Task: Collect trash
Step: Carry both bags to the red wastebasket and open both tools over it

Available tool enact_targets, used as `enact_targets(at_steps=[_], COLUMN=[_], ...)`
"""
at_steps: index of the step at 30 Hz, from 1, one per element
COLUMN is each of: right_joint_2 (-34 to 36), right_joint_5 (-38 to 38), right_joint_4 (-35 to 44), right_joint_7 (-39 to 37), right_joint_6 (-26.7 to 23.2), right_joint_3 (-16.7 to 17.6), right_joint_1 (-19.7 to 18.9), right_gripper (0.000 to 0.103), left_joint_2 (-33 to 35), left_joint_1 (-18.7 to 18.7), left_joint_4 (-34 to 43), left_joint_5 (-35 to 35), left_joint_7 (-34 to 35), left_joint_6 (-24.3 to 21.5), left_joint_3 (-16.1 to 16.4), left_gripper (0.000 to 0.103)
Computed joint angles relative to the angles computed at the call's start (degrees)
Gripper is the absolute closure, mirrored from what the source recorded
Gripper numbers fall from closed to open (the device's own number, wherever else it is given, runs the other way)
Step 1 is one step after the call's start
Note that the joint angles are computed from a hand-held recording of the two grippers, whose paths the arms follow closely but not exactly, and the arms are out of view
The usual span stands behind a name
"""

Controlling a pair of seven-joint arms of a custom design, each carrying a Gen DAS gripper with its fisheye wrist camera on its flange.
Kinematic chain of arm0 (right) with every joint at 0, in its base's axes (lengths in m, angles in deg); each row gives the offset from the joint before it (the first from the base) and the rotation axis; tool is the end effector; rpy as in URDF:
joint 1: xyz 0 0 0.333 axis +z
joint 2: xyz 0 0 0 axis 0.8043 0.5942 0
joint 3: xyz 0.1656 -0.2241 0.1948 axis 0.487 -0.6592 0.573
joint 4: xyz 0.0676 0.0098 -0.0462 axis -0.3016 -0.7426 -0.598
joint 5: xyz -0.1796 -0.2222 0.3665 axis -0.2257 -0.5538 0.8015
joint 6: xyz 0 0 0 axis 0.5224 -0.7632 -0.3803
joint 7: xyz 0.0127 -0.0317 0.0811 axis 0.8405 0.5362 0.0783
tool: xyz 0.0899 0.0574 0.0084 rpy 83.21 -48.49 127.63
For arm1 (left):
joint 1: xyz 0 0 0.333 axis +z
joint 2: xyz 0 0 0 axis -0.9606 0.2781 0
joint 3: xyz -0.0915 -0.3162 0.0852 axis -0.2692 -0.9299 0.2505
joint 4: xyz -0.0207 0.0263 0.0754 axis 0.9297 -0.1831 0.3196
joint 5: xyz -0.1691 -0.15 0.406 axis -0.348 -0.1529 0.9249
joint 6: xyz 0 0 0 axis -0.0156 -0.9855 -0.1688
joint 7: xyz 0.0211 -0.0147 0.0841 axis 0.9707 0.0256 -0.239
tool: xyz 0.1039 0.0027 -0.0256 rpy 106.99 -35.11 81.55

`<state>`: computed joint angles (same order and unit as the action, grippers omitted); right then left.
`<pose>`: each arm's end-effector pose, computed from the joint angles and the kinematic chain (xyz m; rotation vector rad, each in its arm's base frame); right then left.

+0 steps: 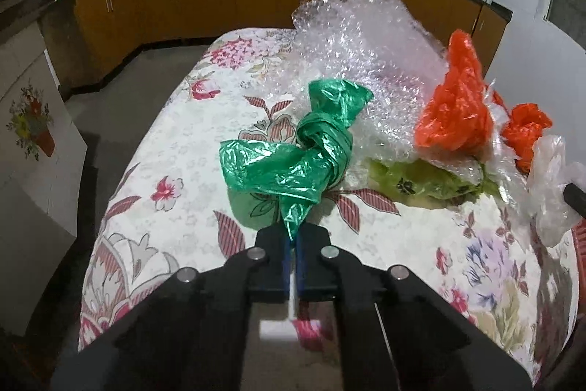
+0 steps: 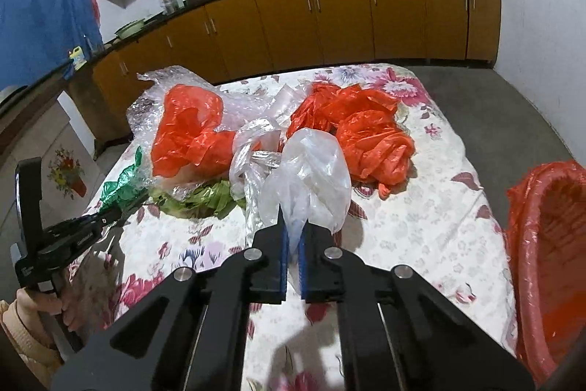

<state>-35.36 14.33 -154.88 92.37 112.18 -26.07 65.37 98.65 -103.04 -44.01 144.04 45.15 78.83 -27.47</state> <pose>0.6393 0.3006 0.3540 -1.9340 1.2057 -0.3230 0.5817 -0.4209 0.2966 -2.1620 1.2512 -0.5553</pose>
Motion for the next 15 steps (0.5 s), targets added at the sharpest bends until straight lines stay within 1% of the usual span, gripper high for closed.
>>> enact_targets(at_steps=[3,6,10,15], right_joint_2=[-1.57,-3.05,-5.04,-7.5], right_joint_5=[4.74,9.9,16.7,24.6], right_joint_4=[-1.27,-1.96,-2.91,-4.14], right_joint_7=[-4.62,-9.12,-15.13,-22.58], right_joint_6=[0.42,0.18,0.03,0.28], right_joint_3=[1.94,1.68,0.52,-2.01], right_joint_1=[-1.93,-1.93,-1.17,0.74], right_gripper=[0.098,0.098,0.098,0.098], left_joint_2=[-1.52,-2.74,-4.04,-4.86], left_joint_1=[-0.89,-1.31,-1.64,-1.9], left_joint_4=[-1.37,-2.27,-2.97,-2.9], left_joint_5=[1.74,3.07,4.62,6.28], left_joint_7=[-2.51,-4.05,-5.43,-6.7], left_joint_6=[-0.66,-1.23,-1.92,-1.5], left_joint_3=[-0.07,-0.7,-1.61,-2.62], left_gripper=[0.099,0.099,0.099,0.099])
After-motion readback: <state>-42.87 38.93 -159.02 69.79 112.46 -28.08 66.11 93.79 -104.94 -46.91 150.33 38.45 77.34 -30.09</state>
